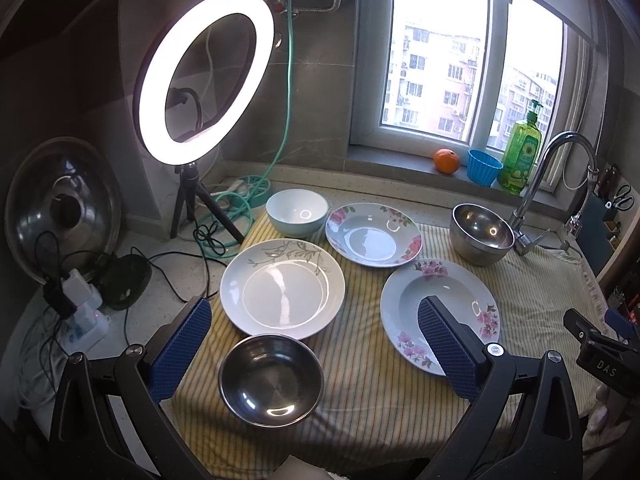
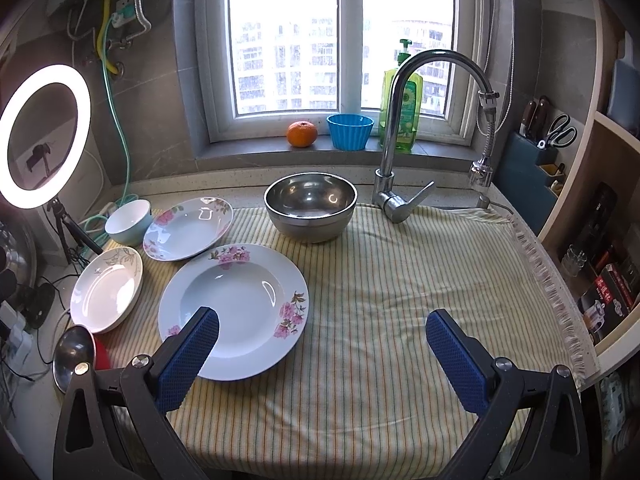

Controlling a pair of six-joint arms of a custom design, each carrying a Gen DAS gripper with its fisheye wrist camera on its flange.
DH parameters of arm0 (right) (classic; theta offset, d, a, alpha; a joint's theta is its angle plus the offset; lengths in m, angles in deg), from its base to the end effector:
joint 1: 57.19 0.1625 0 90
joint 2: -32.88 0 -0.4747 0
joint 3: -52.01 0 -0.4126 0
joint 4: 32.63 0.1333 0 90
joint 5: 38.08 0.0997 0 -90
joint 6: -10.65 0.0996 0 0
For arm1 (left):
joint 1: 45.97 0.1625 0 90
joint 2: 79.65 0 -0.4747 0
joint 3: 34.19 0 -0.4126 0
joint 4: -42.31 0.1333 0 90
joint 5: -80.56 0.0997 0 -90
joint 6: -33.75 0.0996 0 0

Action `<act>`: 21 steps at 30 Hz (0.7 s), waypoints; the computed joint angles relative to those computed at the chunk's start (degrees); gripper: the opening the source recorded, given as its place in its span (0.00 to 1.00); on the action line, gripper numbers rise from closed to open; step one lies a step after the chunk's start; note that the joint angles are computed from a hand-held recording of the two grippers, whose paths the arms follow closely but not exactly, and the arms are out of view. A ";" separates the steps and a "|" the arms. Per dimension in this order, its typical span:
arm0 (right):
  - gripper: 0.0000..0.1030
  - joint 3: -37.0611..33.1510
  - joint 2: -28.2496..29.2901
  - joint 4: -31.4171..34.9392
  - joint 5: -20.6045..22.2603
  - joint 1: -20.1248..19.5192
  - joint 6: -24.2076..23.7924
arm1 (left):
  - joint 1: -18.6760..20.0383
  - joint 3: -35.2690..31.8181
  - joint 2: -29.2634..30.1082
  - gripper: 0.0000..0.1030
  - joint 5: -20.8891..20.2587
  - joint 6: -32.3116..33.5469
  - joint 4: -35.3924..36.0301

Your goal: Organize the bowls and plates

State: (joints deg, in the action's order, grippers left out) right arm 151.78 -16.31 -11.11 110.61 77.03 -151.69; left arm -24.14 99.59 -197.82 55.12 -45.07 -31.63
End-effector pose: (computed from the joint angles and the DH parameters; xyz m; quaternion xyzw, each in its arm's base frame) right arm 0.3786 -0.3199 0.1232 0.1236 -0.8556 0.3652 0.3455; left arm -0.1358 -0.2949 0.3812 0.0696 0.8234 -0.4271 0.3672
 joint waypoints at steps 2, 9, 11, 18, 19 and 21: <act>0.99 -0.05 0.01 -0.10 -0.09 -0.09 -0.19 | 0.08 -0.07 -0.01 0.99 -0.03 -0.03 0.13; 0.99 -0.13 0.28 -0.20 -0.24 -0.40 -0.41 | 0.71 0.00 -0.07 0.99 0.02 0.37 -0.35; 1.00 -0.18 0.39 -0.18 -0.15 -0.43 -0.33 | 0.81 -0.10 -0.10 0.99 0.09 0.06 -0.10; 0.99 -0.44 0.75 0.03 -0.15 -0.83 -0.71 | 2.09 0.07 0.19 0.99 0.23 1.91 -2.37; 0.99 -0.45 0.79 0.10 -0.20 -0.94 -0.68 | 2.29 0.15 0.28 0.99 0.18 2.35 -2.89; 0.99 -0.41 0.77 0.20 -0.57 -1.24 -0.68 | 2.70 0.38 0.47 0.99 0.18 3.38 -4.16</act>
State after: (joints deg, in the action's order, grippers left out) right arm 151.37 -15.54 -10.90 110.04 75.79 -152.37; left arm -21.44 99.97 -197.35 55.31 -41.69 -35.80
